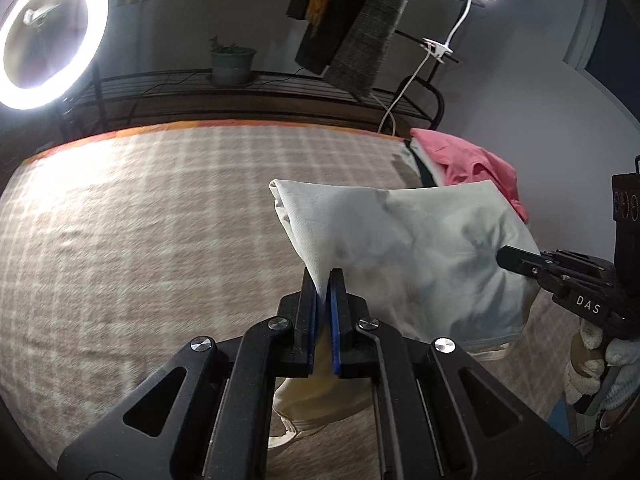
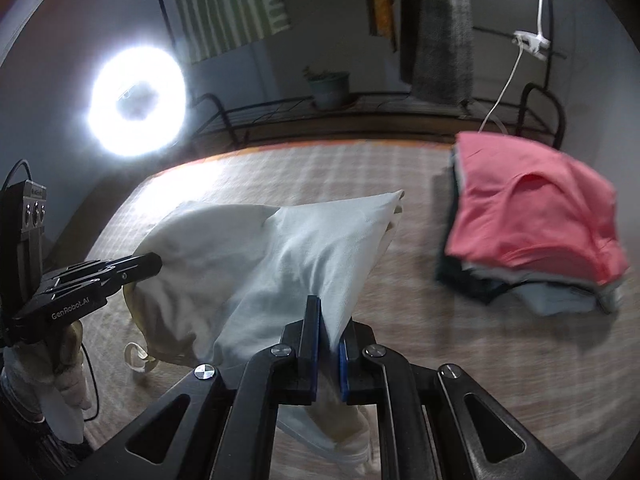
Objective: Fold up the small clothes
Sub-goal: 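Lift the camisole bundle with both grippers and carry it onto the pink clothes stack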
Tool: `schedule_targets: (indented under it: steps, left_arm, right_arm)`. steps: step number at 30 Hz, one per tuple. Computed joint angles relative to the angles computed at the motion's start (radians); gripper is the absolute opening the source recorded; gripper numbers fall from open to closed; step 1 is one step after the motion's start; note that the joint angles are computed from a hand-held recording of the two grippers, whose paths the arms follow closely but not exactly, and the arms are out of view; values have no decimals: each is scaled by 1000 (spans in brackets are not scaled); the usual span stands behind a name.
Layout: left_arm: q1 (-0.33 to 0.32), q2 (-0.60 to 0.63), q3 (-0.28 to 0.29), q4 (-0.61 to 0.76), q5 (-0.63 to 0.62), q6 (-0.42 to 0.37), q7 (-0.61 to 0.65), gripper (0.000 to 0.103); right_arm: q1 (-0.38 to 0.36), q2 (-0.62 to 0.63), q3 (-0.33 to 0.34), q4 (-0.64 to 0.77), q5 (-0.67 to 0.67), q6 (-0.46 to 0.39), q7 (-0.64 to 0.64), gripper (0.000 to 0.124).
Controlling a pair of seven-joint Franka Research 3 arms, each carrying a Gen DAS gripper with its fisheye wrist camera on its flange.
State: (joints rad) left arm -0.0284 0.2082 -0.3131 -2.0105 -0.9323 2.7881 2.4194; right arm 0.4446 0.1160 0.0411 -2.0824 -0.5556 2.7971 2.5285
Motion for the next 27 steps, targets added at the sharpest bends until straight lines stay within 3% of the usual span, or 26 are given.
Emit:
schedule_targets:
  steps: [6, 14, 22, 27]
  left_arm:
    - [-53, 80, -41, 105, 98, 42, -79, 3]
    - [-143, 249, -78, 321, 350, 87, -284, 3]
    - [-292, 450, -26, 616, 608, 74, -510, 3]
    - [-387, 609, 35, 876, 747, 15, -652, 3]
  right_arm:
    - [-62, -79, -12, -71, -55, -11, 11, 5]
    - [-187, -157, 2, -114, -133, -52, -7, 5]
    - [-298, -177, -1, -92, -232, -87, -20, 5]
    - [-339, -129, -33, -34, -270, -67, -32, 5]
